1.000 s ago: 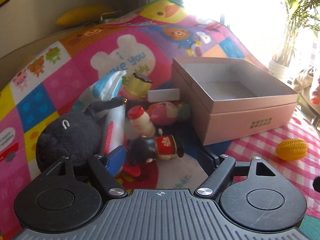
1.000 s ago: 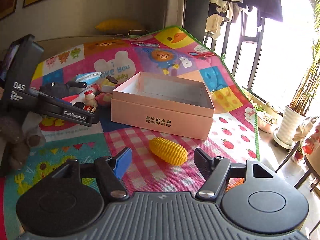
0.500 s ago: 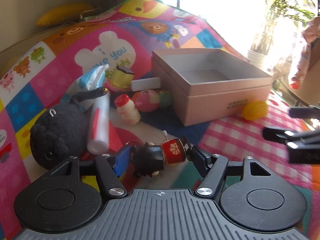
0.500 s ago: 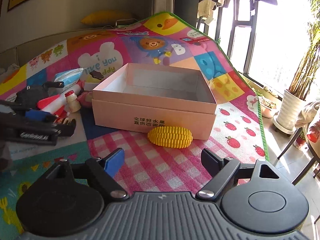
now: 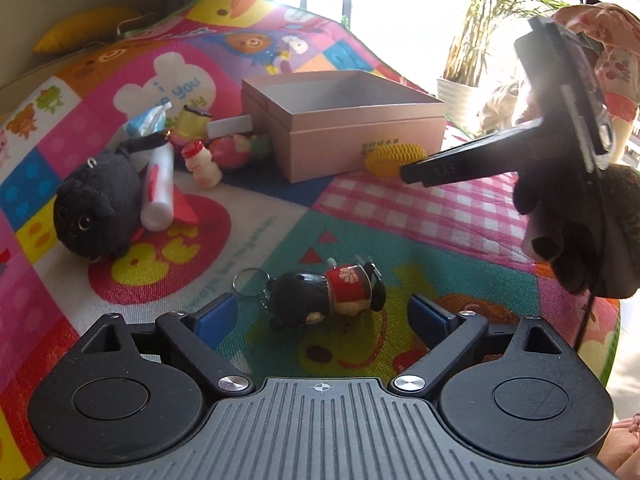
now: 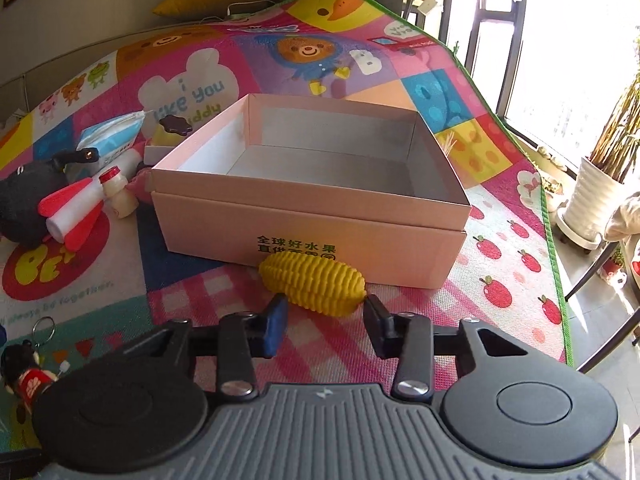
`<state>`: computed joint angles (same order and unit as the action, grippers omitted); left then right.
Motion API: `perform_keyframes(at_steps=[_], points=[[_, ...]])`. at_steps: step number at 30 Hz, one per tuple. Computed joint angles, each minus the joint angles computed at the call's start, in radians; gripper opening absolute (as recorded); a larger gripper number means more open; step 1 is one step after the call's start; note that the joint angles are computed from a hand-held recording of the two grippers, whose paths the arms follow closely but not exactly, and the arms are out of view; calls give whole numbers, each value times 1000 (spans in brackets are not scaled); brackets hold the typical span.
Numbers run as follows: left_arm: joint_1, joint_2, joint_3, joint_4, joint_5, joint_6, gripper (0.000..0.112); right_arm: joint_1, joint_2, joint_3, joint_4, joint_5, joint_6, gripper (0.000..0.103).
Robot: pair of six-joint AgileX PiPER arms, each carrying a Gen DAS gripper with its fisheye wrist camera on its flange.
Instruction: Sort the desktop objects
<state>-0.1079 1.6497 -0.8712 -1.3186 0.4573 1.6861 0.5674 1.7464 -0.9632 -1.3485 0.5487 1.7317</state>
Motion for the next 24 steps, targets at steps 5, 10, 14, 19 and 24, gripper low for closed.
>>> perform_keyframes(at_steps=[5,10,14,19,24], points=[[-20,25,-31,52,-17,-131,95,82,-99,106,-31,49,3,29],[-62,18,-12,-4,-85,-67,95,81,-85,103,-92,97,104,56],[-49,5,4,-4,-86,-30,96,26,-32,36,-82,15,38,58],[-30,16,14,-60,-98,22,101,33,12,7,-116,-7,-21,33],[-30,14,25,-92,-119,62,103,102,-147,137,-67,-59,-96,33]])
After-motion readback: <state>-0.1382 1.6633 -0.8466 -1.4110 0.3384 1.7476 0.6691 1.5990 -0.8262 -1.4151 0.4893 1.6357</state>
